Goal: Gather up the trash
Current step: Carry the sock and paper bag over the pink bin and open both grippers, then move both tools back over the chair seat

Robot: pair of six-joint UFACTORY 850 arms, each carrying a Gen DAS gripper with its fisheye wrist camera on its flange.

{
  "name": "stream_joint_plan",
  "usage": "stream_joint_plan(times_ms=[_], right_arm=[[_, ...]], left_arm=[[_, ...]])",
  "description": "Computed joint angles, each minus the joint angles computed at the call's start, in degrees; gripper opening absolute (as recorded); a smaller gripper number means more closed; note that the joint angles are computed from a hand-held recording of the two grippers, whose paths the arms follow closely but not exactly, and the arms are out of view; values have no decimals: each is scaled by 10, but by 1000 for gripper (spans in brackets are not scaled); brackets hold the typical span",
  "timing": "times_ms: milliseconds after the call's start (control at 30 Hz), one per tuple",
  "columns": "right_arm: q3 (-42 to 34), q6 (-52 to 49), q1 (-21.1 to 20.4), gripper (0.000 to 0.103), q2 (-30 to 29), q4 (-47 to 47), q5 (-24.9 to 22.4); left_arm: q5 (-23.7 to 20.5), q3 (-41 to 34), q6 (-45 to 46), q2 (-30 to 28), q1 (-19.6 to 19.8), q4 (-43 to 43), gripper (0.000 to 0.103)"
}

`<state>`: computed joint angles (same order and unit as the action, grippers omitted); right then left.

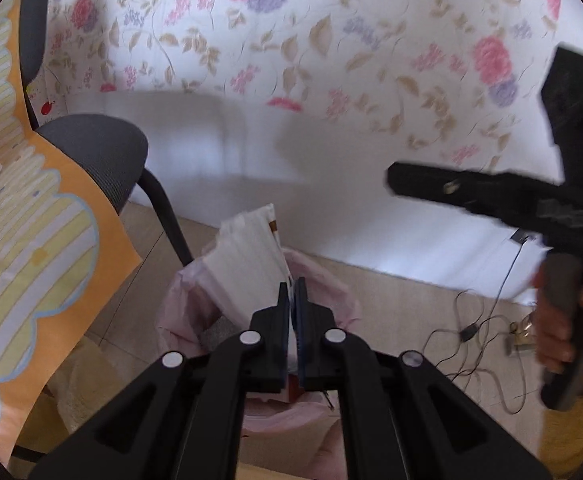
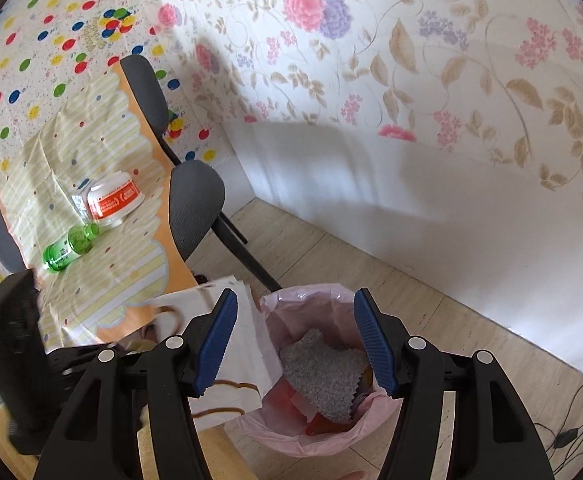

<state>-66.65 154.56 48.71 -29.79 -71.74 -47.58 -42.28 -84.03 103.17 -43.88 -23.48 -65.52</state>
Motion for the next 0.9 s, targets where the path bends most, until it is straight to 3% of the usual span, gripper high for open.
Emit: stream_joint_plan(times_ms=[67, 133, 300, 567, 900], right_arm=[[1, 0, 0, 62, 0, -2, 3], [-2, -4, 0, 62, -1, -1, 5], [-15, -11, 2, 62, -4, -3, -5], [-79, -73, 3, 62, -23, -26, -21], [-270, -250, -16, 63, -113, -56, 32]], left_arm=[[12, -16, -24, -15, -2, 17, 22], [9, -28, -42, -25, 0, 29, 34], [23, -7, -7, -2, 20, -7, 34], [45, 21, 54, 51, 84, -105, 34], [74, 27, 92, 92, 172, -210, 34]])
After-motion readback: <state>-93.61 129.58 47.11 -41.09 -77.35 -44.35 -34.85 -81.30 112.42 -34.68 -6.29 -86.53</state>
